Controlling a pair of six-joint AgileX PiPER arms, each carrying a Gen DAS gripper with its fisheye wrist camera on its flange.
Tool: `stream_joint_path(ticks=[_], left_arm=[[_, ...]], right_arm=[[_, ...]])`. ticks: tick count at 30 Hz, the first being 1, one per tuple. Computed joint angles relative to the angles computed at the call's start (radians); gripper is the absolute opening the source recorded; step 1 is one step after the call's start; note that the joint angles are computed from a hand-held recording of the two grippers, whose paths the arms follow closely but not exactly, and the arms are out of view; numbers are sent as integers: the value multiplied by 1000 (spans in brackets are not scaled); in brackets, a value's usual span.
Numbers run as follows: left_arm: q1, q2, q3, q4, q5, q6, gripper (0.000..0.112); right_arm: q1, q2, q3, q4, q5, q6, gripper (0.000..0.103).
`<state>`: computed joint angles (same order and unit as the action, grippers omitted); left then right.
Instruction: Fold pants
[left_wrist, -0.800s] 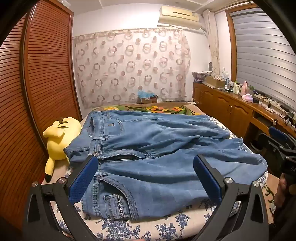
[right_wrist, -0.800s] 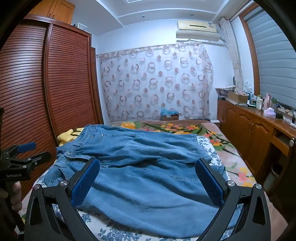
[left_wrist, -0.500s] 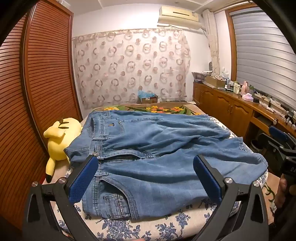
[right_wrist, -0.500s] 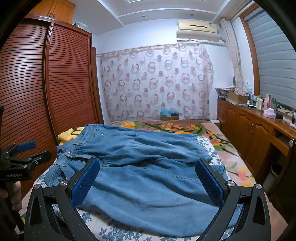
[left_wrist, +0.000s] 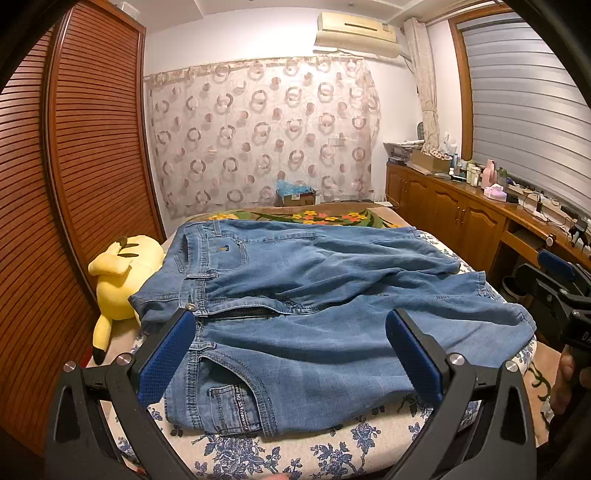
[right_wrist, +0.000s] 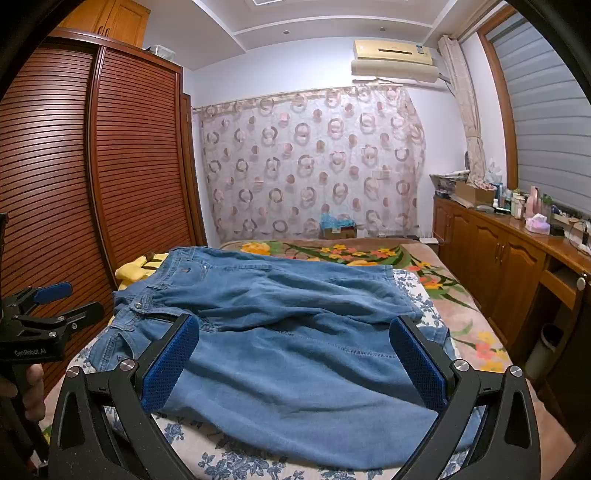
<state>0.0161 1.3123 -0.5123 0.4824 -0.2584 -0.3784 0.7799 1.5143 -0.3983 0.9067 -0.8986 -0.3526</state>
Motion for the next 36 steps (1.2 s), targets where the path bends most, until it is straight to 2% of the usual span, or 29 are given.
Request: stream_joint_path(ticks=[36], left_arm=[[0,5,1,-24,-11,28,103]], right_arm=[[20,-18,16,32,-13,-10,103]])
